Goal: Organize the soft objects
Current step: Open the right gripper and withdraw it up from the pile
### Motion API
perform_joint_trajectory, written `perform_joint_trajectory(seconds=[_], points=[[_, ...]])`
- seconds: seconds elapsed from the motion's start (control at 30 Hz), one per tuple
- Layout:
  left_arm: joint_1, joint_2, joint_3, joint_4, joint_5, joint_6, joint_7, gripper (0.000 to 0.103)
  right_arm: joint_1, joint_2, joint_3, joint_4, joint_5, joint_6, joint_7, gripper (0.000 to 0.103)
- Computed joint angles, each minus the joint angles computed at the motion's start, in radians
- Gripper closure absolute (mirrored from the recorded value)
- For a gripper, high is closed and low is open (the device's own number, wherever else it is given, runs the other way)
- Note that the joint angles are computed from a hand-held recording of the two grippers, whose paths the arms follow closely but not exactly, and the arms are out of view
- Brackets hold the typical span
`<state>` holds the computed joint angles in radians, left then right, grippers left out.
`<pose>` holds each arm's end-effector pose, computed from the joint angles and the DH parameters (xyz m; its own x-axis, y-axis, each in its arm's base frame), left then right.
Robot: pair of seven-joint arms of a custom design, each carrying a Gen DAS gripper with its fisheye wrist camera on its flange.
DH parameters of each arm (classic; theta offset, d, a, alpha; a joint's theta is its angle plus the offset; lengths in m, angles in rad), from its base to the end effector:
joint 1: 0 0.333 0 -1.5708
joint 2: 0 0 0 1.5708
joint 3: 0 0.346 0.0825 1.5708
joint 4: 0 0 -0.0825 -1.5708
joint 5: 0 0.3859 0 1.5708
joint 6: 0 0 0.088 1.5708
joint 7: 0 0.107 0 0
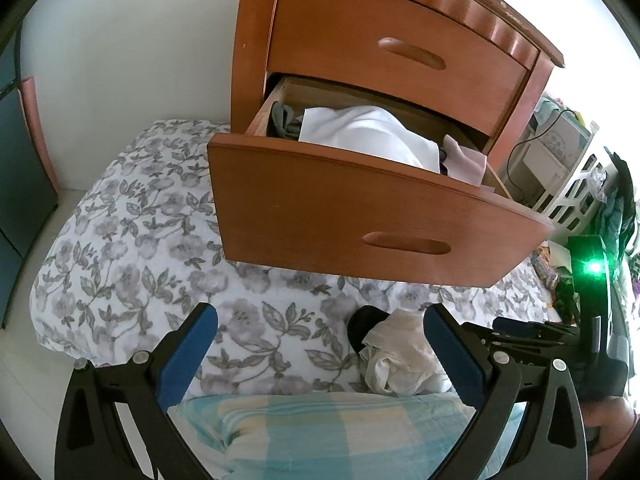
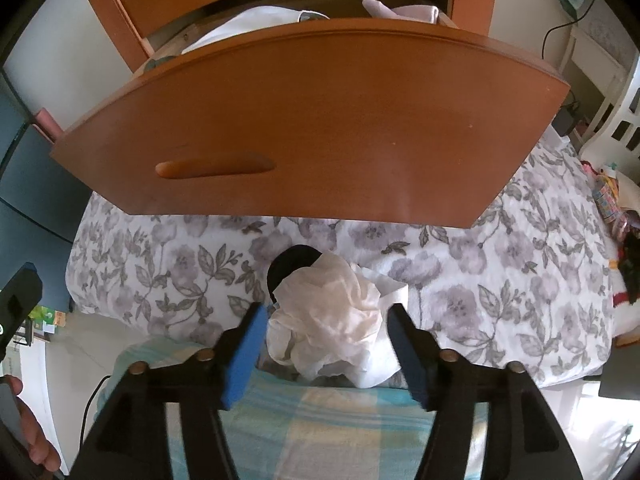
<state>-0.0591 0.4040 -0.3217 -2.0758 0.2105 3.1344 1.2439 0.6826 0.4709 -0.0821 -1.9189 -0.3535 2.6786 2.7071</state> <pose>0.6009 -0.2415 0.3468 -0.2549 -0.9473 0.1942 -0.7946 0.0907 -0.6004 0.5421 0.3900 0.3001 -0.2063 -0.9733 -0.1003 -0.9100 0.2285 -0.3459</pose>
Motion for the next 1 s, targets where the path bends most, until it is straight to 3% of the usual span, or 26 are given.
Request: perform_joint_trajectory(seconds=[0.23, 0.33, 1.0], points=[[0.000, 0.001, 0.000, 0.001, 0.001, -0.002, -0.003, 0.001, 0.013, -0.003, -0.015, -0.004, -0.026, 0.001, 0.029, 0.013], [0.003, 0.001, -0.003, 0.001, 0.000, -0.003, -0.001, 0.001, 0.024, -0.007, -0.027, -0.010, -0.053, 0.008, 0.051, 0.000], [0.008, 0.006, -0.005, -0.001, -0.001, -0.003, 0.000, 0.001, 0.022, -0.007, -0.028, -0.012, -0.111, 0.021, 0.090, 0.000]])
